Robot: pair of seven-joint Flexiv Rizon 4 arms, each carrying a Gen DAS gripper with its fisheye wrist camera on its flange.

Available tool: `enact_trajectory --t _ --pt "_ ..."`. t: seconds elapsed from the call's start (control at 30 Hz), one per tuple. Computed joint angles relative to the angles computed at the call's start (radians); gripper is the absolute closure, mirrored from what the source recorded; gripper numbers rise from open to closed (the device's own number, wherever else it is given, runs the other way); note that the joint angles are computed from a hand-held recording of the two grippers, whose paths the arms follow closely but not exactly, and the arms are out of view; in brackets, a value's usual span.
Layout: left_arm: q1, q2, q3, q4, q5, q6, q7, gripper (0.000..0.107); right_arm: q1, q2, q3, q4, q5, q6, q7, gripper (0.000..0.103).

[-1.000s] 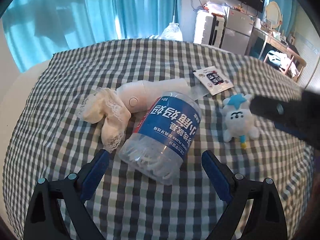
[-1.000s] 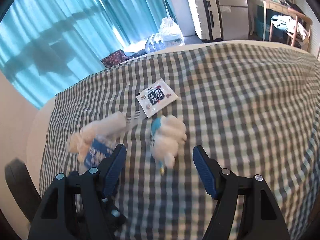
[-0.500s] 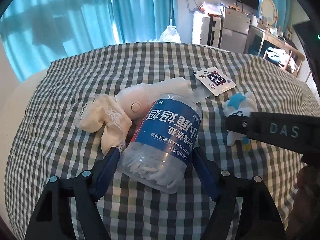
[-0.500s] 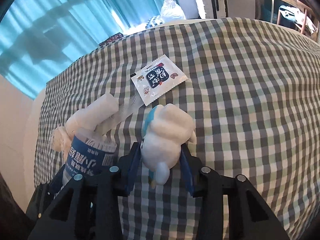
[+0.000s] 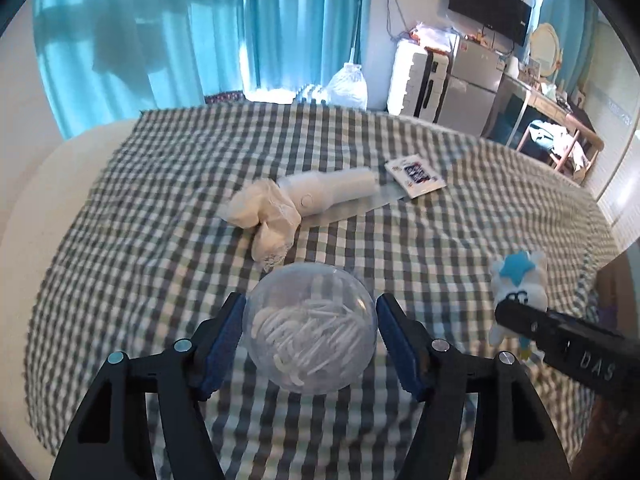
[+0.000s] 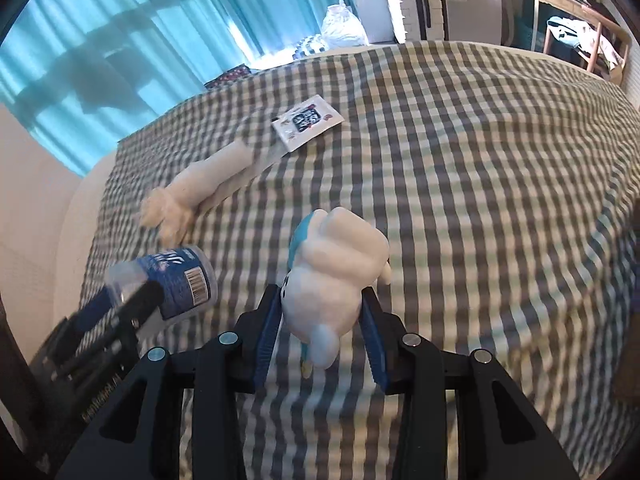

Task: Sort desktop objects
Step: 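Grasp the white plush toy with the right tool while the left tool grasps the clear plastic ball, then carry the plush toy and clear ball over the box with both tools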

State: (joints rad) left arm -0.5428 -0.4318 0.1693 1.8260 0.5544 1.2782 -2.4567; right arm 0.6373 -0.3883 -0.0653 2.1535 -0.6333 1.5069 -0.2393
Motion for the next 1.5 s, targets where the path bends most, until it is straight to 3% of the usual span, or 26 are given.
enact_trajectory --t 0.1,0.23,0.43,0.7,0.93,1.2,1.5 --pt "-0.022 0.049 0.007 0.019 0.028 -0.009 -0.029 0.039 0.024 0.06 -0.024 0.054 -0.043 0.014 0.027 0.064" --pt "-0.037 0.127 -0.015 0.042 0.09 -0.036 -0.072 0.039 0.065 0.168 -0.089 0.142 -0.21 0.035 0.161 0.064" --pt "-0.022 0.213 -0.092 0.061 0.153 -0.077 -0.123 0.039 0.015 0.314 -0.084 0.224 -0.434 0.026 0.341 0.064" --pt "0.003 0.273 -0.211 0.019 0.17 -0.14 -0.129 0.039 -0.069 0.533 0.055 0.307 -0.308 -0.099 0.247 0.064" --pt "-0.02 0.256 -0.274 -0.091 0.151 -0.174 -0.068 0.039 -0.147 0.735 0.158 0.348 -0.206 -0.249 0.155 0.064" --pt "-0.102 0.128 -0.291 -0.281 0.077 -0.171 0.057 0.039 -0.239 0.888 0.223 0.358 -0.05 -0.409 0.007 0.064" --pt "-0.204 -0.056 -0.285 -0.508 -0.052 -0.169 0.218 0.039 -0.391 1.022 0.225 0.438 0.102 -0.441 -0.158 0.064"
